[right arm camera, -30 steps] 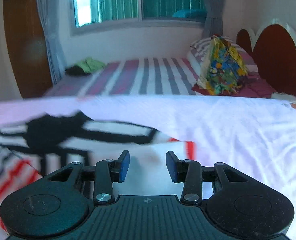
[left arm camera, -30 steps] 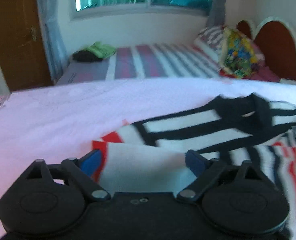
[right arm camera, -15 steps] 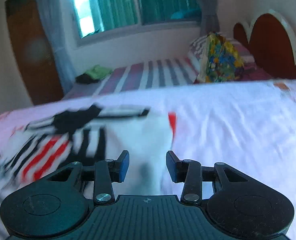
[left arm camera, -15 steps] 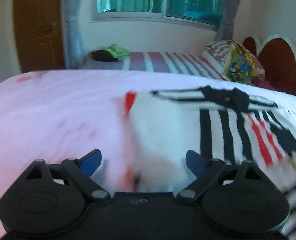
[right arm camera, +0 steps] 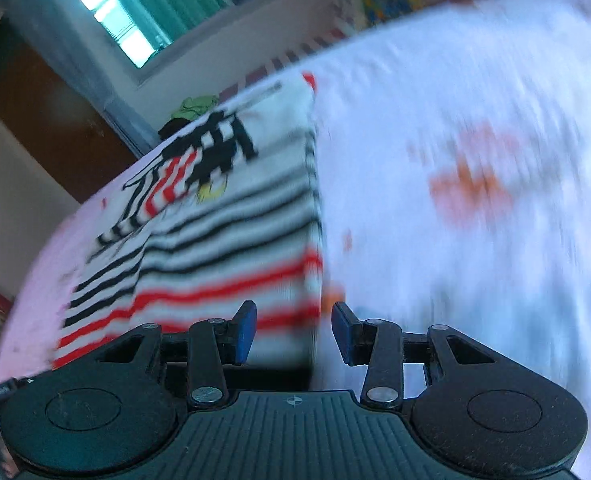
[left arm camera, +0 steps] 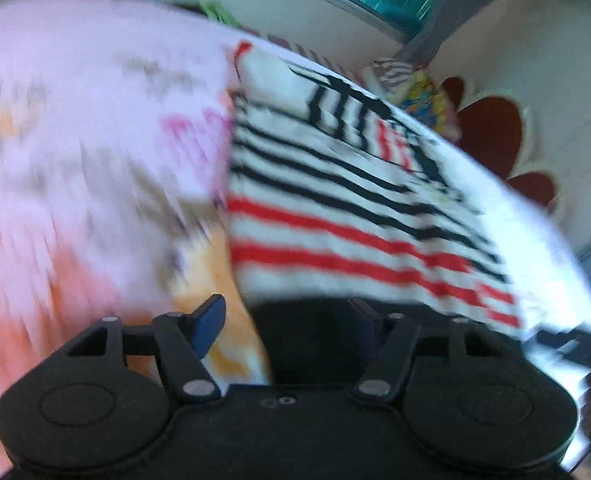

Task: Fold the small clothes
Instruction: 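Grasp the folded sweater edge with both tools and lift it over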

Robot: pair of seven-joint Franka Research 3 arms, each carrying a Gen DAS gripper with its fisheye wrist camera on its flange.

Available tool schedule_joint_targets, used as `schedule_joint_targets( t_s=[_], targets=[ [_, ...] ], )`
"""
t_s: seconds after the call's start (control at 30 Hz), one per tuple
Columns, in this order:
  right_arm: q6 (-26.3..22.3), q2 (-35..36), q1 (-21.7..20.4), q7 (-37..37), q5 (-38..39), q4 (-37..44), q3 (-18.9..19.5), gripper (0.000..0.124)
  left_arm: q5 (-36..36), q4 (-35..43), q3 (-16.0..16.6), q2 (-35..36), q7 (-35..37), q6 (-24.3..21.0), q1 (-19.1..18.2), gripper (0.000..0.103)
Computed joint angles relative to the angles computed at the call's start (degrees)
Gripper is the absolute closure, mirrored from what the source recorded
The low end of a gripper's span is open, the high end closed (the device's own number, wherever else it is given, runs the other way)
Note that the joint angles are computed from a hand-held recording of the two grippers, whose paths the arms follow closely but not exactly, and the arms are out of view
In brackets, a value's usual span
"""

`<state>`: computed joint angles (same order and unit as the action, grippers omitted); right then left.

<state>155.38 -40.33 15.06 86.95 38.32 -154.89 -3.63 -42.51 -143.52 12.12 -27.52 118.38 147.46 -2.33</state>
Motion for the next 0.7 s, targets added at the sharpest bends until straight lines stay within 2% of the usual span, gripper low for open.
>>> schedule_joint_targets(
  t_s=[0.1,0.17,0.3,0.37,0.47,0.53,0.63,0.7],
  targets=[
    [-3.3,-7.5,-0.2,1.8,0.5,-5.0,0.4,0.083,-6.3,-2.1,3.4,-2.6,0.7,-5.3,-1.4,0.043],
    [-3.8,-10.7,0.2,2.7,1.2,-7.0,0.4,0.083,-9.6,-3.0,4.4,-3.5,2.5,-8.0,-1.3,0.044],
    [-1.6,-10.3,4.0,2.1,7.0,-7.4,-3.5,0.083,-17.4,-2.7,5.7,-1.8,4.5,-11.5,-0.5,0.048],
    [-0.2,-7.8,6.0,0.4,10.0,-6.1,-5.1,0.083,-20.1,-2.1,5.1,-0.1,4.8,-11.9,0.3,0.057],
    [1.3,-4.3,8.1,-2.4,14.1,-4.0,-6.2,0.083,-23.2,-0.1,3.9,2.9,5.8,-12.9,1.3,0.060],
    [0.3,-2.6,10.0,-6.1,17.0,-2.4,-7.8,0.083,-24.7,1.4,3.2,4.6,7.1,-14.8,1.9,0.061],
    [-1.5,-1.5,9.5,-9.4,19.6,-1.6,-7.2,0.083,-27.4,2.9,2.2,6.9,8.6,-17.6,2.9,0.061],
    [-1.9,-1.5,8.4,-10.4,20.8,-1.5,-6.2,0.083,-27.9,2.7,0.9,7.0,9.3,-17.6,4.2,0.063]
  ],
)
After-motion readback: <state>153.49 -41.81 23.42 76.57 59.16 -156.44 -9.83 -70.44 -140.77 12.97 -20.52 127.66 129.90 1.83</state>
